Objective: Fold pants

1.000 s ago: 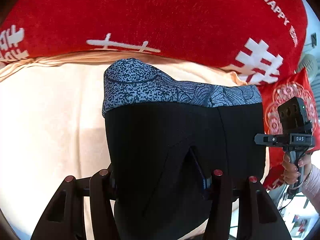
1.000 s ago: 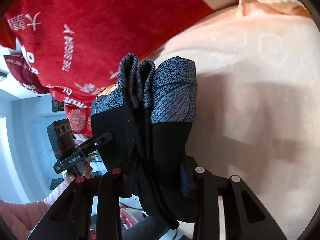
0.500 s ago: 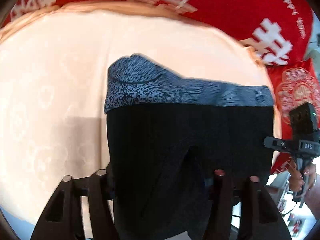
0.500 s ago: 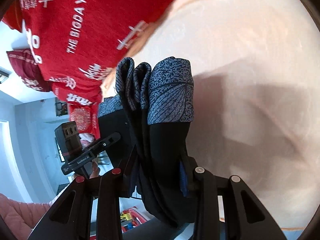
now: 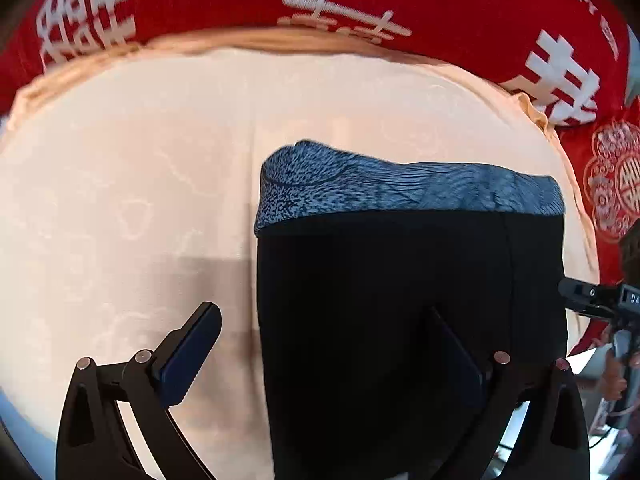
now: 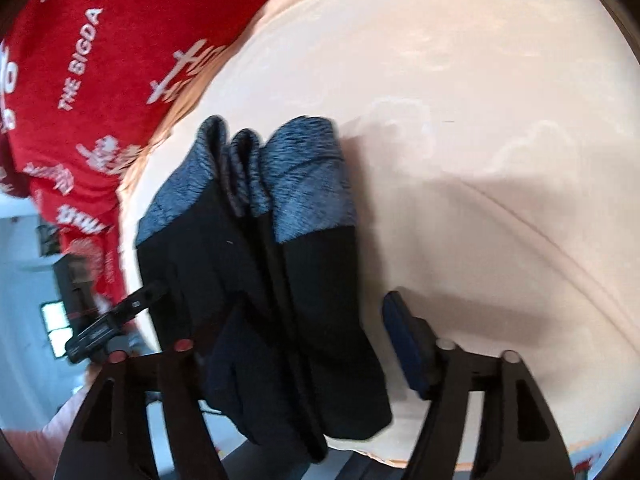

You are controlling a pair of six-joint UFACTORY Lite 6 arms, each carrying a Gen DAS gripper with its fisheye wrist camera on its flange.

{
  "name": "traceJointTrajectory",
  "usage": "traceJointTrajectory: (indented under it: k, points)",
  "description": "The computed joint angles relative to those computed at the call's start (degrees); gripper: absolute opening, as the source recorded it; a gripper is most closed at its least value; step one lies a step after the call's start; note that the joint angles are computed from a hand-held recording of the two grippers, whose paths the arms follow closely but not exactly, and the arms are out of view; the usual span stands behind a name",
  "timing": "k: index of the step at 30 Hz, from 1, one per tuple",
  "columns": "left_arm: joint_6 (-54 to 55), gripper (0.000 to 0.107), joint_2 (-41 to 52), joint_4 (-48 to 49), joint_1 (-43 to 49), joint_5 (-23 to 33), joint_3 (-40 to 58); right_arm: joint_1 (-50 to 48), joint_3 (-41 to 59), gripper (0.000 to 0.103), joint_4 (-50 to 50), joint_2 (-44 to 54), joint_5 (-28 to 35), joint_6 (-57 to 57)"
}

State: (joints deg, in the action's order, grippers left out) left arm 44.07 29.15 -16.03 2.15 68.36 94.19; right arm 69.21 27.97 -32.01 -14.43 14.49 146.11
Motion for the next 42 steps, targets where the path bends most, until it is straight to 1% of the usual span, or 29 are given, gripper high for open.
traceJointTrajectory:
  k: [2,3,5,7,9,11,12,13,16,20,23,25,28,30,37,42]
  points:
    - [0.1,0.102,-2.7,1.2,0.2,0.1,-0.7,4.5,-0.8,0.079,1.5,-3.4,5.6,4.1]
    - [0.1,0.102,-3.6,1.8,0.3,0.4,-1.0,6.1,0.6,0.079,3.7,-3.5,8.8,3.5]
    - [-0.7,0.102,-5.3,3.5,0.4,1.6,-1.2,8.0,5.6,0.080,11.0,-1.9,16.1,-3.0]
    - [-1.2,0.102,-7.1,4.6,0.6,2.8,-2.0,9.2,10.1,0.086,14.7,0.1,21.3,-6.4]
    - [-0.8,0.102,-10.7,5.3,1.4,2.9,-3.9,10.4,14.9,0.090,16.9,2.4,25.9,-8.1]
    - [-1.0,0.102,-15.5,5.9,1.4,1.7,-6.8,11.3,20.6,0.093,18.0,5.3,30.2,-9.6]
    - [-0.8,0.102,-17.7,6.6,1.3,1.3,-7.9,11.8,23.9,0.102,18.1,7.0,32.8,-10.0]
    - [-0.5,0.102,-19.3,7.1,1.0,1.5,-8.7,12.6,27.4,0.103,17.8,8.7,35.8,-10.3]
    - [-0.4,0.102,-23.0,9.1,0.0,3.3,-9.9,12.2,39.1,0.103,20.1,15.6,43.6,-16.6]
    - [-2.0,0.102,-26.4,11.9,0.1,7.2,-8.7,10.2,54.7,0.103,23.7,25.0,53.2,-24.9]
    - [-3.0,0.102,-27.4,12.6,0.6,9.4,-6.5,10.4,62.8,0.103,24.0,28.6,57.7,-25.6]
    - [-3.4,0.102,-27.3,12.7,0.8,10.7,-5.1,10.7,69.4,0.103,24.2,31.8,61.8,-25.8]
    - [-3.3,0.102,-26.4,12.4,1.8,12.9,-2.0,10.6,78.8,0.103,25.3,36.6,67.4,-26.1]
    - [-3.0,0.102,-25.7,12.2,2.5,14.2,0.0,10.9,83.6,0.103,25.4,39.0,69.9,-24.9]
    - [-1.6,0.102,-24.3,11.8,4.1,18.2,5.3,11.2,97.2,0.103,26.0,45.5,78.3,-24.4]
    - [-2.1,0.102,-24.6,12.1,4.1,19.3,7.2,10.8,100.2,0.103,26.7,46.3,80.6,-25.3]
